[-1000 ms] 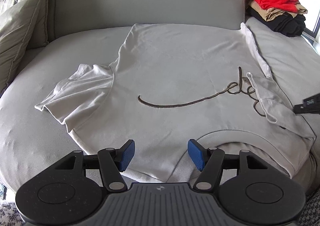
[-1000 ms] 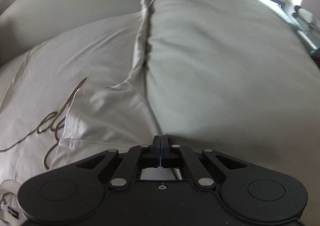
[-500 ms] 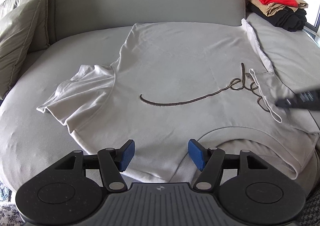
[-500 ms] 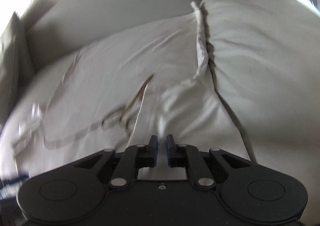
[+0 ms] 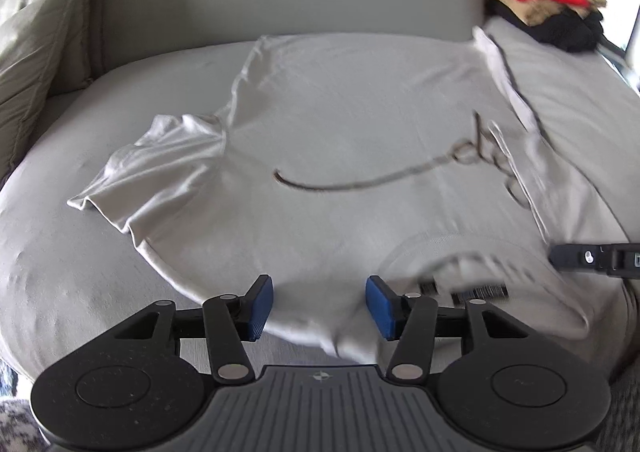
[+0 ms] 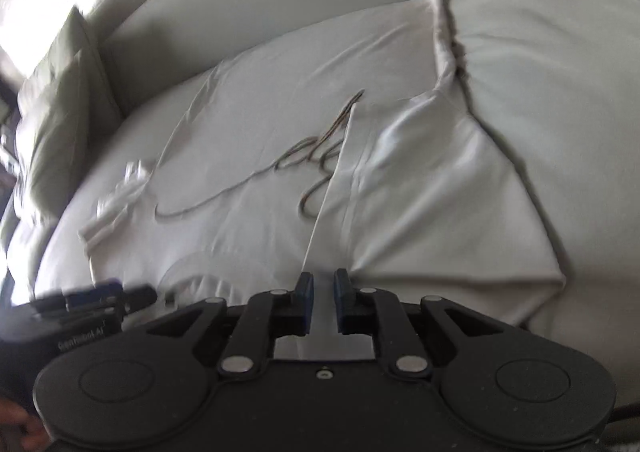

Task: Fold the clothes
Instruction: 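Open the right gripper and release the folded side, then move the left gripper to the opposite shirt side edge and close on it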

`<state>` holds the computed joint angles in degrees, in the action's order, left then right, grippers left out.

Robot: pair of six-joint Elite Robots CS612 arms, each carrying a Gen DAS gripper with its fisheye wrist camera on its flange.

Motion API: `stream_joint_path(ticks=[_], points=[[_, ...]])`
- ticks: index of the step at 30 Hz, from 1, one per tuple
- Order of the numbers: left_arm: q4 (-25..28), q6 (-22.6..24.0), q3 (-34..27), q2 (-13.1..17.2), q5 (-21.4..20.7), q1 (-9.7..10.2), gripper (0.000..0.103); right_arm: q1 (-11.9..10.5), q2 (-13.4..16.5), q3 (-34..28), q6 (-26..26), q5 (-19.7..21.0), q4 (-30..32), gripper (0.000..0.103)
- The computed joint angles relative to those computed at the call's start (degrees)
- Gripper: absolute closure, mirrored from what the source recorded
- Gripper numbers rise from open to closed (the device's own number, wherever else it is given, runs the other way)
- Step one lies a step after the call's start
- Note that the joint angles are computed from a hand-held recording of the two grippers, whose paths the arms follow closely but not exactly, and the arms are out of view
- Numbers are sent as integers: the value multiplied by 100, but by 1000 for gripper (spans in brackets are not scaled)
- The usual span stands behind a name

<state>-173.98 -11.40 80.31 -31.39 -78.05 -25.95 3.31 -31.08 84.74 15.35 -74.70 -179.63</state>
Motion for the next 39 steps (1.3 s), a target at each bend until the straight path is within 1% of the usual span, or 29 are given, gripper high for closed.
stream_joint_path(ticks=[1,2,3,4,5,7,8,9,10,11,12,13,14,16,19,21,22,23,25,30,32,34,39], points=[[-54,151,93,-48,-76,5,53,6,-56,59,-86,49,74,91],[-117,297,205,-112,-281,36,54,5,-106,133,-139,110,89,85],[-167,395,316,-175,-558,84,55,-12,-142,248,-113,206,-45,80],[-301,440,423,-217,-728,123,59,-29,-166,347,-82,299,-209,79],[-509,431,517,-240,-799,154,61,-47,-165,413,-44,386,-439,77],[-965,369,681,-269,-876,216,59,-71,-111,416,54,552,-859,75],[-1269,245,722,-253,-757,243,59,-79,-68,381,111,631,-1058,70],[-1532,76,739,-229,-568,268,59,-82,-21,332,173,692,-1240,61],[-1706,-127,728,-203,-332,290,58,-74,35,257,247,723,-1353,58],[-1772,-371,690,-176,-75,311,58,-67,91,171,341,774,-1395,53],[-1724,-660,625,-151,146,344,56,-62,146,82,455,839,-1415,50],[-1601,-969,547,-130,322,388,51,-64,205,-20,630,957,-1367,49],[-1474,-1271,464,-106,449,439,50,-70,272,-138,845,1123,-1284,46],[-1236,-1853,298,-58,537,562,50,-78,423,-386,1323,1408,-1160,43],[-889,-2796,57,35,240,808,47,-62,652,-749,1991,1591,-967,42],[-637,-3471,-119,123,-111,985,48,-71,782,-895,2448,1674,-1004,42],[-572,-3779,-209,184,-354,1076,48,-78,831,-944,2628,1708,-1041,42],[-605,-4039,-271,245,-580,1155,48,-82,858,-974,2710,1727,-1065,42],[-850,-4447,-322,347,-925,1274,49,-88,907,-1030,2855,1759,-1110,42],[-1306,-5157,-521,576,-1529,1452,51,-77,926,-1038,2820,1734,-1155,41],[-1353,-5358,-659,672,-1723,1500,54,-85,921,-1029,2801,1739,-1153,41],[-1263,-5432,-793,743,-1788,1523,60,-87,918,-1030,2783,1739,-1146,41],[-929,-5278,-1087,868,-1741,1556,68,-65,910,-1041,2608,1691,-1109,37]])
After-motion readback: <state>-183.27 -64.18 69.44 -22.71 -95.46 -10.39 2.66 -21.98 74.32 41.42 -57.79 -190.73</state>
